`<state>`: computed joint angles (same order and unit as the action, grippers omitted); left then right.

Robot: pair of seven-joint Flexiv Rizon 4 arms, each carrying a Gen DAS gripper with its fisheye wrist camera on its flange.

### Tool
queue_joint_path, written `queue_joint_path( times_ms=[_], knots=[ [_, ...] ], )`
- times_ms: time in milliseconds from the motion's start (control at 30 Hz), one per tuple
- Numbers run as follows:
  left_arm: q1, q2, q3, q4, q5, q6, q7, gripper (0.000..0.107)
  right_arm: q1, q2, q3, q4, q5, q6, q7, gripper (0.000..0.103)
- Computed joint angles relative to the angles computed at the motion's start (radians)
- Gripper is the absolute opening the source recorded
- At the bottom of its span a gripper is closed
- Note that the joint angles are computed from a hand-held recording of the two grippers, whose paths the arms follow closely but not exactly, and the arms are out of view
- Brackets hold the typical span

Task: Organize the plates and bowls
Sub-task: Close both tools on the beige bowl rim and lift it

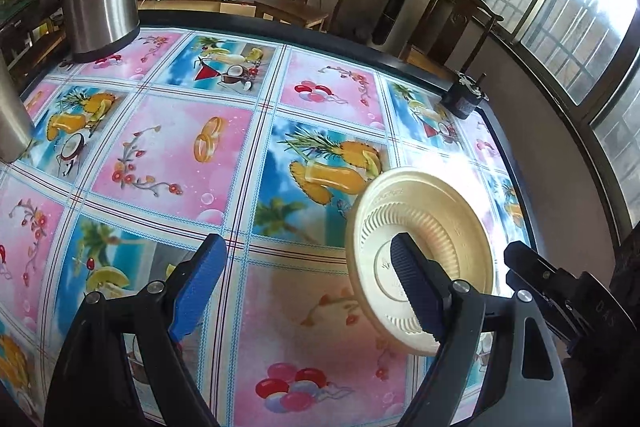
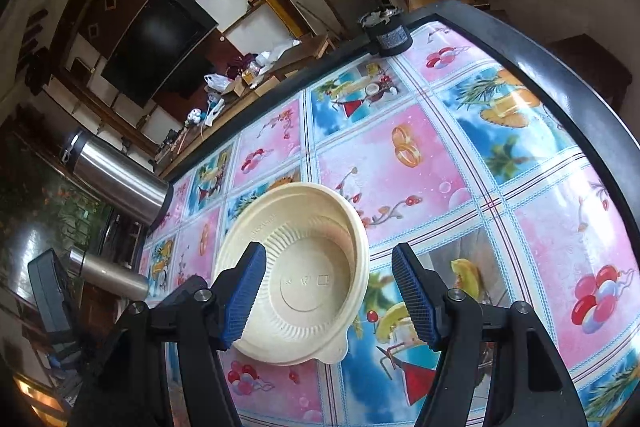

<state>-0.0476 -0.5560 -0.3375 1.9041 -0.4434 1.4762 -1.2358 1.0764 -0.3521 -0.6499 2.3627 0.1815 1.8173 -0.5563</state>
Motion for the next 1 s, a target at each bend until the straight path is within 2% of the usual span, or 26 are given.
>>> queue_joint_path(
  times_ms=[300,700,1000],
  knots=[
    [0.082,-0.004,-0.127,0.034,0.004,0.078,0.064,0.085,0.064,-0.011,-0.078,0.014,-0.001,-0.015,0.018,0.068],
    [0.085,-0.019,-0.129,0.027,0.043,0.08,0.044,0.085,0.038,-0.029,-0.049,-0.001,-0.008,-0.012,0.026,0.068],
    [0.1,-0.041,-0.15,0.009,0.033,0.021,0.071,0.085,0.019,-0.031,-0.027,-0.007,-0.013,-0.016,0.025,0.069]
  ],
)
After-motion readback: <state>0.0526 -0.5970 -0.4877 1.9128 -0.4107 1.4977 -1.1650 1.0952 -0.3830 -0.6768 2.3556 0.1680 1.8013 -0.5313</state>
